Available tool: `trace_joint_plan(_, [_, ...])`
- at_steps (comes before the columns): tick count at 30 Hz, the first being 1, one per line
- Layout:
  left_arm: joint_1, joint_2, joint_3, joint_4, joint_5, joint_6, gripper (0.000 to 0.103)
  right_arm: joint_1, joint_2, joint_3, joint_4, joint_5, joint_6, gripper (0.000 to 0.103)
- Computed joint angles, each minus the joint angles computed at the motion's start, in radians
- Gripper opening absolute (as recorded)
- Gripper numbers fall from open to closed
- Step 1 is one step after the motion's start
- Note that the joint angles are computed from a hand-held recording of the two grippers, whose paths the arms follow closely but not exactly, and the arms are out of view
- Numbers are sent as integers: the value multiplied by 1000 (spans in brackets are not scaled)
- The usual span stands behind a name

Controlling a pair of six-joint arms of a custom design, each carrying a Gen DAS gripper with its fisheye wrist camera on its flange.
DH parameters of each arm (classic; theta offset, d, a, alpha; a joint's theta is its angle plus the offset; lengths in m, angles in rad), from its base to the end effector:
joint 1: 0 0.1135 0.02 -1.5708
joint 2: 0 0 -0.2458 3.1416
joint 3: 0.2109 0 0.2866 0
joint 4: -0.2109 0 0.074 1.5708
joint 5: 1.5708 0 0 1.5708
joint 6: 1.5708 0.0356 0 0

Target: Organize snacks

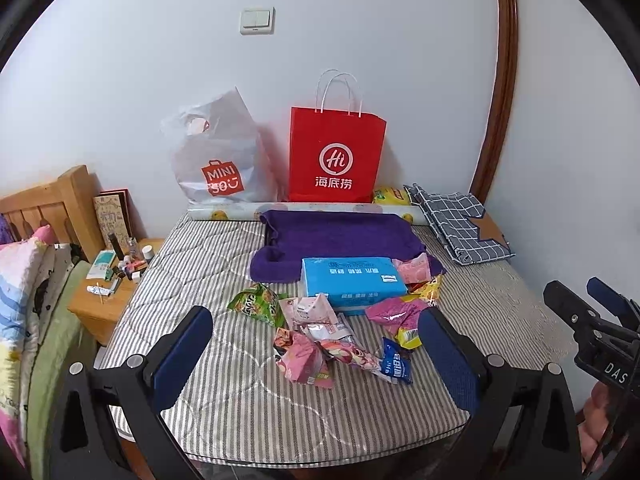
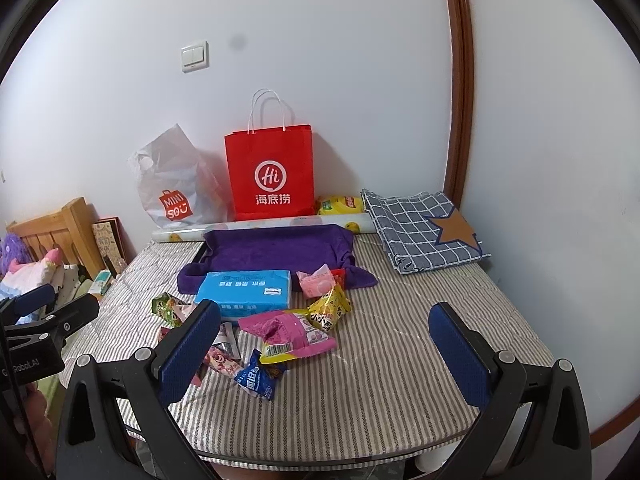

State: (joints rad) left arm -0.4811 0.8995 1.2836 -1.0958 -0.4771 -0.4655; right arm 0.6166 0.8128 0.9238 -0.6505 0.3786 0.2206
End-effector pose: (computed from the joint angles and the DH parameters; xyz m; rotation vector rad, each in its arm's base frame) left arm 0.1711 -0.0709 0.3976 -0.2254 2.1782 0.0166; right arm 0.1828 0.1135 0.3277 -0.1857 2.0620 0.1139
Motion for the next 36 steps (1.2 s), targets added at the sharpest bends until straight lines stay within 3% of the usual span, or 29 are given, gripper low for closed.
trace_joint_plan(5, [18, -18, -22, 31, 11, 21, 103, 24, 37, 7, 3, 57, 5, 103])
trace_joint_plan(12, [60, -43, -78, 92, 18, 59, 103, -19, 80, -10, 44, 5, 27, 103])
trace_joint_plan(17, [149, -33, -118, 127, 94, 119, 103, -39, 126, -26, 87, 12, -19, 103])
trace_joint_plan(24, [313, 32, -178, 193, 216, 179, 103, -120, 216, -78, 220, -62, -44, 102])
trace_joint_plan(28, [388, 51, -239, 259, 278, 197, 103, -177, 297, -88, 281, -173, -51, 101])
trace_joint_plan(33, [449, 108, -274, 318, 314, 220, 103, -202, 436, -56, 342, -277, -40, 101])
trace_joint_plan(36, [490, 142, -286, 348, 367, 253, 103, -193, 524, -24, 379, -298, -56, 96])
